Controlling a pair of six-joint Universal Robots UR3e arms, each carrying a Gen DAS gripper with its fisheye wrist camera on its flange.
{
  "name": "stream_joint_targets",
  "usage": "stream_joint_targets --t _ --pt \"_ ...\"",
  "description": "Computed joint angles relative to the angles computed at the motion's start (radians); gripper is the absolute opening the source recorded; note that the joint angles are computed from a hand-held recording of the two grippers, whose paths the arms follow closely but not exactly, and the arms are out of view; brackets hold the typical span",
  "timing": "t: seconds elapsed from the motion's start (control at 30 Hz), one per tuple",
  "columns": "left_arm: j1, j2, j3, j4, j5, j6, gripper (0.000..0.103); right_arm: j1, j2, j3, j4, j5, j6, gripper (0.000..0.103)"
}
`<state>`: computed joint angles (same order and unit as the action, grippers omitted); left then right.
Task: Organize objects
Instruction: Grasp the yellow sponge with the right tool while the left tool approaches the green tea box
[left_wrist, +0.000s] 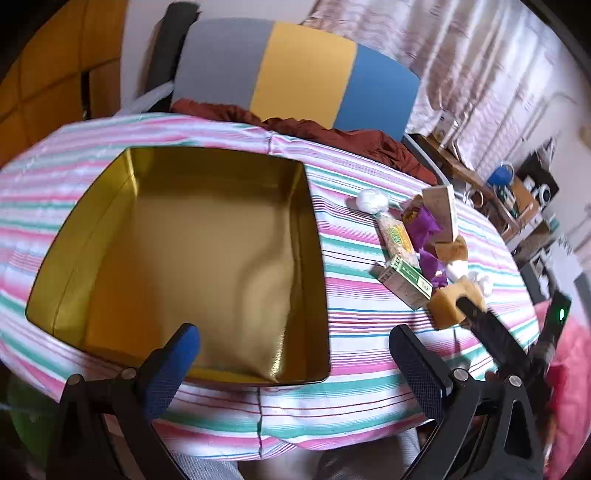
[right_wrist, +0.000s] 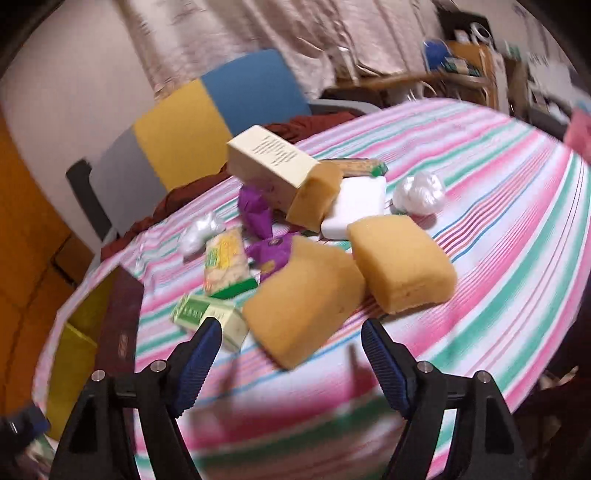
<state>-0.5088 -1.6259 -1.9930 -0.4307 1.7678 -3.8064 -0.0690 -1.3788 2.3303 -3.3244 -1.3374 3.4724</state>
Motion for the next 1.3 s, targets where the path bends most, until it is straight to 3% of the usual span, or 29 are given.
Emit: stream_joint_targets --t 0.1,0.17,0.23,0.47,0.63,0.73,0.9,1.0,1.13,1.2,1.3 --pt "-0.031 -0.051 0.063 -0.006 0.014 0.01 0.103 0.043 0.075 -0.086 -0.005 -0.053 -0.02 0.08" --pt "-0.029 -0.077 0.094 -0.005 -0.016 0.02 0.103 0.104 0.139 -0.169 0.024 -0.153 -0.055 0.079" --pt "-0.043 -0.107 0.128 0.002 -0.016 0.02 0.103 0.119 0.174 -0.197 0.021 -0.207 -0.083 0.072" --pt "-0.056 -0.245 0.313 -0.093 -0.071 0.049 0.103 0.044 0.165 -0.071 -0.139 -0.113 -0.181 0.059" --pt "-0.052 -0.366 0.454 -0.084 -0.136 -0.014 0.103 -0.018 0.145 0.053 -0.261 -0.035 -0.225 0.058" --pt "-0.065 -0.494 0.654 -0.184 -0.163 -0.019 0.103 -0.009 0.14 0.088 -0.311 -0.043 -0.267 0.057" --pt "-0.084 -0.76 1.096 -0.457 -0.148 -0.015 0.103 -0.006 0.154 0.125 -0.386 -0.049 -0.282 0.058" --pt "-0.093 -0.862 1.257 -0.533 -0.095 -0.057 0.101 -0.023 0.16 0.142 -0.408 -0.02 -0.278 0.058" --pt "-0.089 -0.966 1.412 -0.607 -0.071 -0.059 0.092 -0.047 0.165 0.16 -0.422 0.024 -0.272 0.058" --pt "-0.081 -0.998 1.451 -0.64 -0.077 -0.054 0.084 -0.046 0.17 0.164 -0.429 0.03 -0.27 0.058" --pt "-0.058 -0.942 1.305 -0.529 -0.132 -0.046 0.084 -0.04 0.174 0.165 -0.433 0.032 -0.265 0.057"
